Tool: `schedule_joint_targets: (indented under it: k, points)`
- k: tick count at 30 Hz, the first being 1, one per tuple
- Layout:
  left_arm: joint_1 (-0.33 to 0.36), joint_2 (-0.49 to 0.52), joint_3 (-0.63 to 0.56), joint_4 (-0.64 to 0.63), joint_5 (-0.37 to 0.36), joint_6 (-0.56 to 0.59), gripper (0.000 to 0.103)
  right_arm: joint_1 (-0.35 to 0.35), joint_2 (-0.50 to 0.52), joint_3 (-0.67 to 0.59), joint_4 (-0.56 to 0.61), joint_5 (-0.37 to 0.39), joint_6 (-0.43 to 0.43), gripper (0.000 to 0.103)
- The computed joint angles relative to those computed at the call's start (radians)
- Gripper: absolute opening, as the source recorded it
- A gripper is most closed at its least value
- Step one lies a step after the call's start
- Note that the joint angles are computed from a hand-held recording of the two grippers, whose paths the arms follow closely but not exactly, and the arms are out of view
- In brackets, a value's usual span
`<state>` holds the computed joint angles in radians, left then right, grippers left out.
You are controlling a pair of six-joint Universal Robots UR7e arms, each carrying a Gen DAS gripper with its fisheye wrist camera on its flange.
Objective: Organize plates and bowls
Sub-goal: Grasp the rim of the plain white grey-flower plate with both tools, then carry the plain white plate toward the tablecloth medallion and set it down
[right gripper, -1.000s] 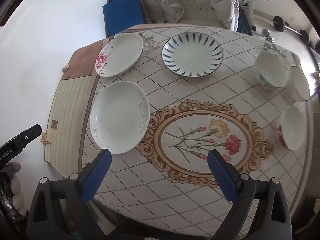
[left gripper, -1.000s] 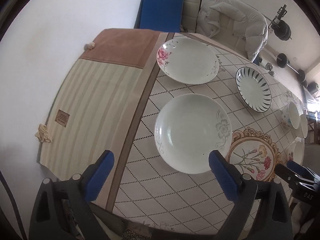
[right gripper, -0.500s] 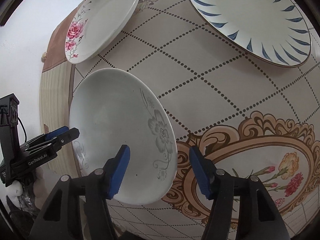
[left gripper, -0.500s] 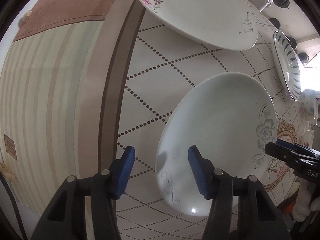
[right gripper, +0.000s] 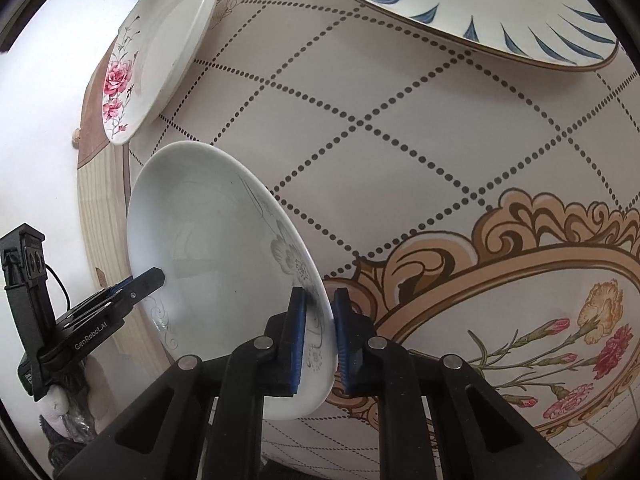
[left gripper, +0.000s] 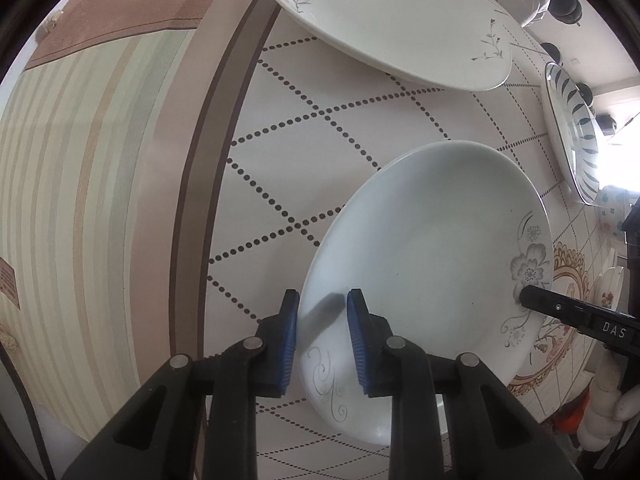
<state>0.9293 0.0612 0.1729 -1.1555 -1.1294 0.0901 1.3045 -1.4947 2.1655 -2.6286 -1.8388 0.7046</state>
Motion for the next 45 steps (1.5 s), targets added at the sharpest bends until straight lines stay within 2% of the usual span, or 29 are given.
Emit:
schedule_joint_targets:
  k: [5,7,10,15,18,23,28,34,38,45]
  points:
    - [-0.038,-0.11,0.21,-0.098,-0.02,0.01,0.022,-0.007,-0.084,0.049,0.012,-0.006,-0.017,0.013]
    - [-0.058,-0.123,0.249,-0.126,-0.037,0.021,0.022,-0.014,-0.135,0.075,0.027,-0.014,-0.018,0.013]
    - [-0.091,-0.181,0.373,-0.195,-0.073,0.04,0.022,-0.029,-0.234,0.123,0.052,-0.025,-0.022,0.013]
    - [-0.138,-0.205,0.456,-0.236,-0.127,0.075,0.022,-0.08,-0.443,0.208,0.118,-0.041,-0.028,0.013]
    - [-0.164,-0.182,0.463,-0.252,-0.155,0.088,0.022,-0.133,-0.584,0.261,0.177,-0.047,-0.05,0.013]
    - [-0.203,-0.18,0.57,-0.321,-0.171,0.1,0.022,-0.279,-0.805,0.331,0.293,-0.014,-0.138,0.013]
    - [-0.237,-0.185,0.685,-0.395,-0.163,0.083,0.022,-0.42,-0.944,0.376,0.361,0.032,-0.243,0.013]
    - [-0.251,-0.201,0.744,-0.431,-0.141,0.085,0.021,-0.482,-1.014,0.4,0.376,0.056,-0.315,0.014]
    - [-0.26,-0.2,0.749,-0.434,-0.138,0.065,0.02,-0.407,-0.898,0.397,0.295,-0.005,-0.254,0.015]
    - [-0.275,-0.217,0.782,-0.459,-0.114,0.056,0.02,-0.401,-0.894,0.403,0.315,-0.017,-0.249,0.015]
